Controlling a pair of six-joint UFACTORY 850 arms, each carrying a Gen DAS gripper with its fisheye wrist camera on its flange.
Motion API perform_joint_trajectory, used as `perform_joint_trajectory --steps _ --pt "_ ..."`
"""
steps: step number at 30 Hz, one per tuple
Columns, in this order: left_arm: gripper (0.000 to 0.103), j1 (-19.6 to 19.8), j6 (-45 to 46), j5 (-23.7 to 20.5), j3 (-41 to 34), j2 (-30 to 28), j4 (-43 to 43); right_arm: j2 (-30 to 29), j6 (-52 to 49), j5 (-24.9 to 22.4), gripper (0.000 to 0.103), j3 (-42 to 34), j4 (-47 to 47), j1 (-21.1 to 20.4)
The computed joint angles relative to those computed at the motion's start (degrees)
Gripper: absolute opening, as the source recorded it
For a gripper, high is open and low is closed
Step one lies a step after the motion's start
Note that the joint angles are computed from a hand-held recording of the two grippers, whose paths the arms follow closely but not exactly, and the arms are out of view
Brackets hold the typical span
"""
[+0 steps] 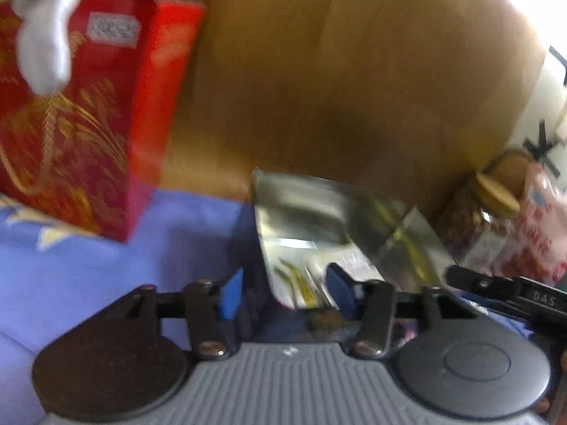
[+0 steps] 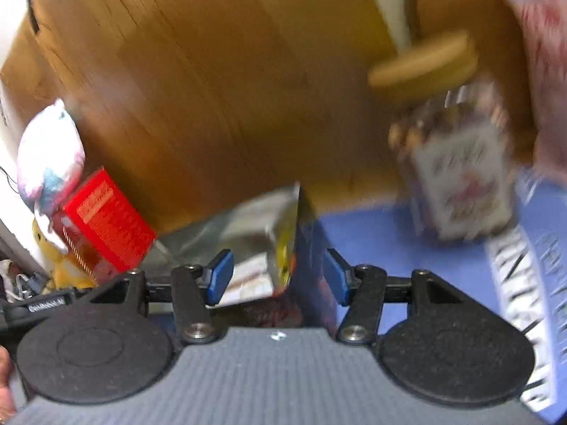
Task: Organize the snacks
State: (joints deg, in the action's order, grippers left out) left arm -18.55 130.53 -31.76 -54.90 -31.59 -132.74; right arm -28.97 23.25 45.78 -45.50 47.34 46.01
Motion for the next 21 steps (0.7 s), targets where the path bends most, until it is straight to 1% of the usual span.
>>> perform_joint_trajectory --steps 1,2,3,4,6,7,8,9,10,11,12,13,15,18,20,21 --pt "0.049 -0.4 3.1 0.5 0.5 0.2 -2.9 -0.5 1.6 -1.2 0.062 -0.4 -1.8 -0.1" --pt "0.049 -1.0 5.9 1.4 0.6 0.3 -5.4 -1.2 0.7 -0.9 0.062 -1.2 -1.3 0.4" --pt "0.049 -1.4 8.0 2.0 0.7 0.4 -6.9 -1.5 -2.0 -1.5 0.062 -2.0 1.2 1.4" --pt "0.049 -1.6 9.5 2.0 0.8 0.4 -7.7 -0.8 -4.4 -2.2 0.065 -2.2 2.7 2.5" --pt "0.05 -1.4 9.0 0.9 0.9 0.2 -6.0 0.2 -4.8 -2.9 0.066 -1.5 2.6 3.8" --pt "0.055 -1.3 8.1 0.2 1.5 0.5 -5.0 0.8 -4.7 -2.8 0.065 -0.7 1.5 4.0" --pt "0.064 -0.7 8.4 -0.9 2.4 1.0 -5.5 1.7 -4.3 -2.3 0.062 0.6 0.4 4.5" --pt "0.067 -0.3 10.8 -1.9 4.0 2.1 -8.4 2.6 -3.9 -1.2 0.062 2.0 0.0 5.1" --pt "0.069 -0.3 14.9 -3.3 5.4 3.0 -13.6 3.8 -5.0 1.1 0.062 3.7 2.1 6.2" --pt "0.069 -0.1 17.2 -5.2 7.0 3.9 -16.3 4.9 -7.2 3.5 0.062 5.4 5.6 7.6" --pt "0.069 0.4 17.3 -6.8 8.4 4.5 -16.7 5.8 -10.0 5.6 0.062 6.8 10.1 8.8" --pt "0.066 1.0 15.5 -8.1 9.4 4.9 -14.6 6.3 -11.9 7.2 0.063 8.0 14.4 9.7" --pt "0.066 1.6 11.7 -10.0 10.9 4.9 -9.2 6.5 -10.7 7.4 0.062 9.7 18.3 9.7" --pt "0.066 0.2 11.0 -10.4 12.6 4.7 -7.3 3.9 -4.7 4.9 0.056 10.2 18.5 8.7" --pt "0.066 -1.5 10.3 -9.3 12.3 3.3 -5.4 1.1 -1.2 3.2 0.052 9.0 16.0 8.1" --pt "0.066 -2.4 10.5 -8.5 12.0 2.5 -5.0 -0.3 0.7 3.3 0.052 8.3 14.8 8.3"
